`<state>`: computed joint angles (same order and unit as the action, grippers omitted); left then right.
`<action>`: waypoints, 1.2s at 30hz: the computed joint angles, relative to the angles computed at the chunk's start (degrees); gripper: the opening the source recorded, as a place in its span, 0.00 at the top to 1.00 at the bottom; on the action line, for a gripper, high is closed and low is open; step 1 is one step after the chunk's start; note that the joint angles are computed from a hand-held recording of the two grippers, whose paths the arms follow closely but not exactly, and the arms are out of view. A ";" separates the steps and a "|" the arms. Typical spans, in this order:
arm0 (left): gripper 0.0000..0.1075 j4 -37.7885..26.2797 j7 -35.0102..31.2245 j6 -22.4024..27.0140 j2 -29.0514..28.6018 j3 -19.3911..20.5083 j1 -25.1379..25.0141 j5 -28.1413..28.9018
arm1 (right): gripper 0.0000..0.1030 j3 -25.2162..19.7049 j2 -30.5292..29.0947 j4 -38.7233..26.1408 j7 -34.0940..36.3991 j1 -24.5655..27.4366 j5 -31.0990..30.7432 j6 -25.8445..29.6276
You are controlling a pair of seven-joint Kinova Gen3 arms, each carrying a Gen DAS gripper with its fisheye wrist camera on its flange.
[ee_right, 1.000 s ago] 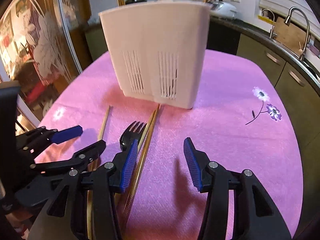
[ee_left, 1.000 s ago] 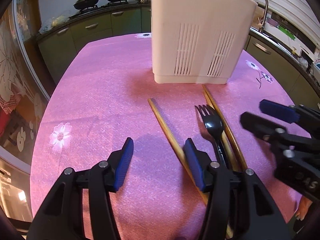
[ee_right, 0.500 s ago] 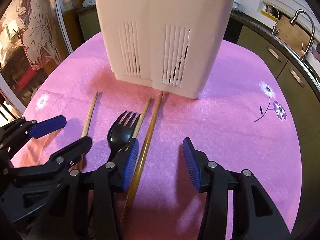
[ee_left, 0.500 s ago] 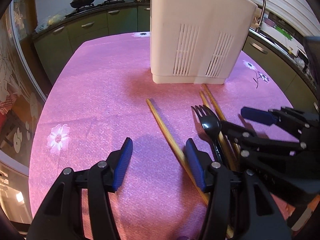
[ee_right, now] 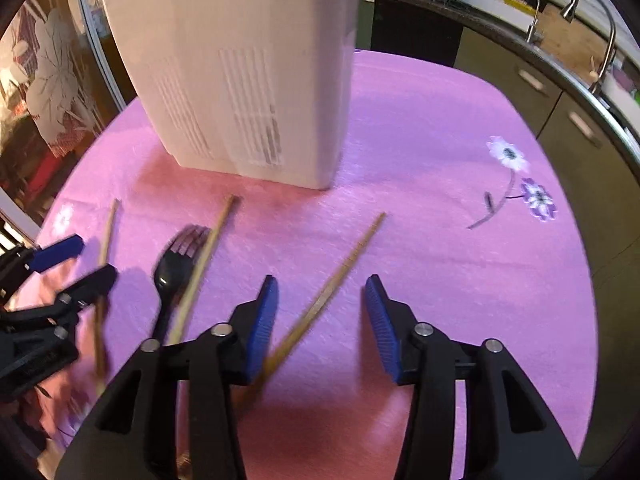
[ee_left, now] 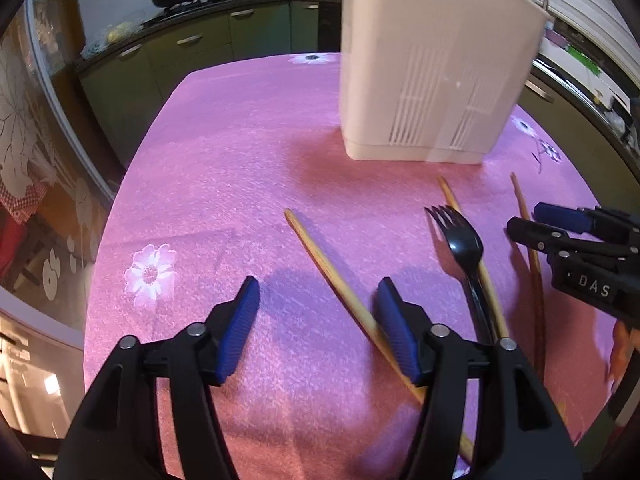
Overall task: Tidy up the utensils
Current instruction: 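Grasp a wooden chopstick with the right tool while the left tool grasps another chopstick, then carry both chopsticks up to the holder and insert them with both tools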
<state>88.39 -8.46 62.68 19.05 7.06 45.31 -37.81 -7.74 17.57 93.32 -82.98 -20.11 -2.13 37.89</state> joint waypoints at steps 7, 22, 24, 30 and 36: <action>0.44 2.17 2.11 -0.26 -2.22 0.29 -1.33 1.70 | 0.67 -0.21 1.95 -3.80 0.83 -0.06 -0.88 2.45; 0.94 -0.28 0.60 -4.53 0.30 -0.29 -1.05 -0.38 | 0.94 -2.74 0.65 -3.16 12.59 8.78 -13.69 4.84; 0.95 0.11 -0.08 -5.63 0.00 -0.41 -1.35 0.13 | 0.94 -3.01 0.04 -3.18 15.34 10.58 -16.39 5.15; 0.95 -0.56 0.88 -4.94 -0.63 -0.95 0.52 -2.80 | 0.94 -3.00 -3.94 -1.87 23.56 15.22 -25.83 5.30; 0.95 -1.12 3.10 -3.54 -2.74 -0.08 2.80 -7.40 | 0.94 -1.37 -8.06 0.08 30.65 17.63 -34.68 6.25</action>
